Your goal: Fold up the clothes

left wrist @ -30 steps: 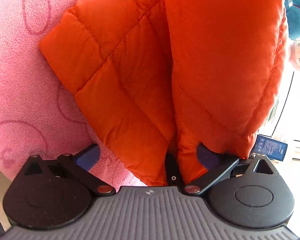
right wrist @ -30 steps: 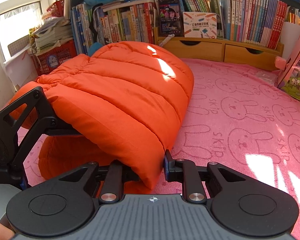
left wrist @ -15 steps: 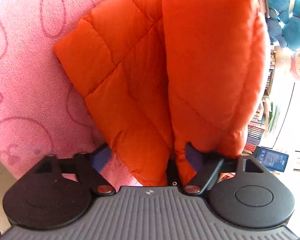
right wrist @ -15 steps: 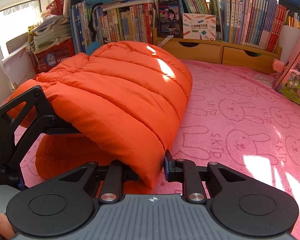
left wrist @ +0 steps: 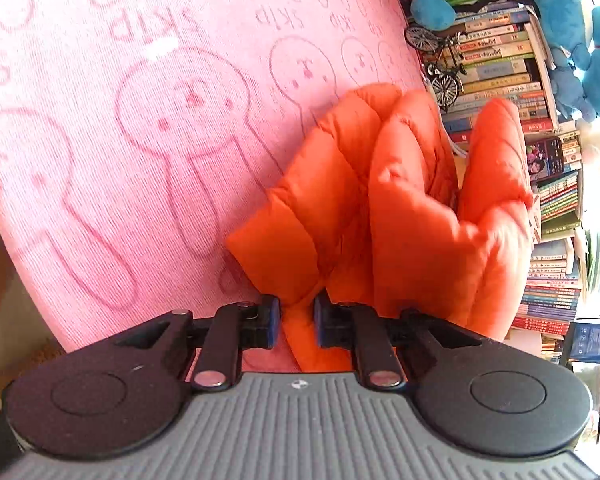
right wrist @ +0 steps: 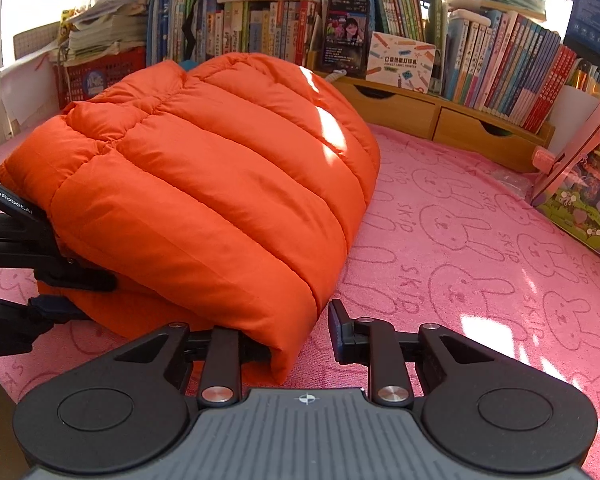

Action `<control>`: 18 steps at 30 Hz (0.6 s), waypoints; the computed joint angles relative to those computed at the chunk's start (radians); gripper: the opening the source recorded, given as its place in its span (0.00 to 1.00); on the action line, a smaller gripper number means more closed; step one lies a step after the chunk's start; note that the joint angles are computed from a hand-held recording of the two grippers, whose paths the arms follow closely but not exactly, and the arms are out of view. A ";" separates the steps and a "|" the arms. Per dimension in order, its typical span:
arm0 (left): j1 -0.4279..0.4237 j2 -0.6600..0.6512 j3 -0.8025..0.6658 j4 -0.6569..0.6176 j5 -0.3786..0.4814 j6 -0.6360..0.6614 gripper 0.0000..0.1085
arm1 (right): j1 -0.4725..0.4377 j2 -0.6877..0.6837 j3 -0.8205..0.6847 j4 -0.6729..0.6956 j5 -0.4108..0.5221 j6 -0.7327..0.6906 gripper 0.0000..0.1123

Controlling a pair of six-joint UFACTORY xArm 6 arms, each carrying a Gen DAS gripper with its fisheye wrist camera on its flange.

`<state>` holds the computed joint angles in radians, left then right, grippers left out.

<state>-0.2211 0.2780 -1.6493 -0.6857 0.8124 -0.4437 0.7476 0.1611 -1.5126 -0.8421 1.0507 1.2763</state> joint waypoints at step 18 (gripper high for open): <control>-0.019 -0.088 0.030 -0.222 0.185 0.442 0.64 | 0.020 -0.026 0.079 -0.143 -0.059 -0.010 0.24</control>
